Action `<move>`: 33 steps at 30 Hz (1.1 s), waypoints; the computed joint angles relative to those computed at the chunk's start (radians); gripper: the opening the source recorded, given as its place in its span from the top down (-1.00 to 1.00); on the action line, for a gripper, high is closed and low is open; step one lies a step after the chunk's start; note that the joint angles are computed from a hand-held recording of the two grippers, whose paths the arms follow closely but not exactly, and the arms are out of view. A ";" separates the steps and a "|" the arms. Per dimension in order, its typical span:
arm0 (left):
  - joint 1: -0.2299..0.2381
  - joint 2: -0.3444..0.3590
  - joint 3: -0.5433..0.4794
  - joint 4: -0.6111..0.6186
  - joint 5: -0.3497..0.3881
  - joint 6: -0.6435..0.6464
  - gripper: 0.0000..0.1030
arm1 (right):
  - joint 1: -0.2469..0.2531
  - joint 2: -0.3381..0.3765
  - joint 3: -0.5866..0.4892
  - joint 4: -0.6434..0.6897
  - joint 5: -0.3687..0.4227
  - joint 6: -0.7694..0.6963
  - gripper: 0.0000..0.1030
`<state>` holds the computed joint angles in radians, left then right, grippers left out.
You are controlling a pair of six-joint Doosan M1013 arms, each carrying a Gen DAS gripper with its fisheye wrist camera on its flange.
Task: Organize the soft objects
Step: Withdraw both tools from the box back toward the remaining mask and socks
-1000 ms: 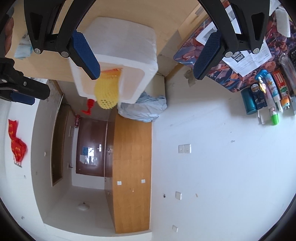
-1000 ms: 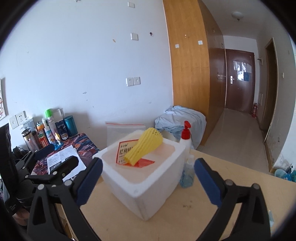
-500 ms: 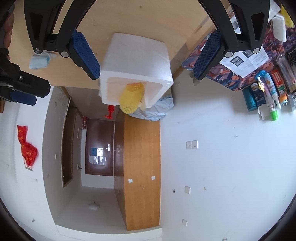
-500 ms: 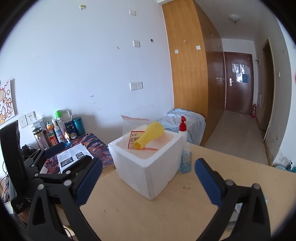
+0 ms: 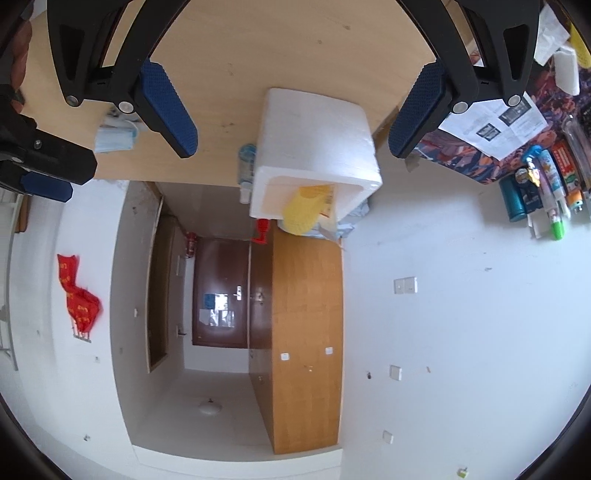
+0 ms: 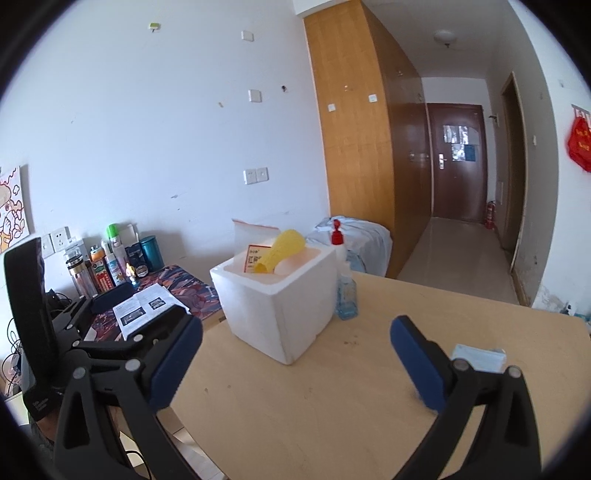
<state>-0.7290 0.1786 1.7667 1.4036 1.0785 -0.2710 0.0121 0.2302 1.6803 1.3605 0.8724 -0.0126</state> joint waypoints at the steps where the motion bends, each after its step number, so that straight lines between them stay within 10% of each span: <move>1: -0.001 0.001 -0.001 0.000 -0.007 0.003 -1.00 | -0.004 -0.004 0.006 0.006 -0.004 -0.001 -0.99; 33: 0.043 0.128 -0.127 -0.020 -0.448 0.125 -1.00 | -0.088 0.020 0.013 -0.127 -0.272 0.200 -0.99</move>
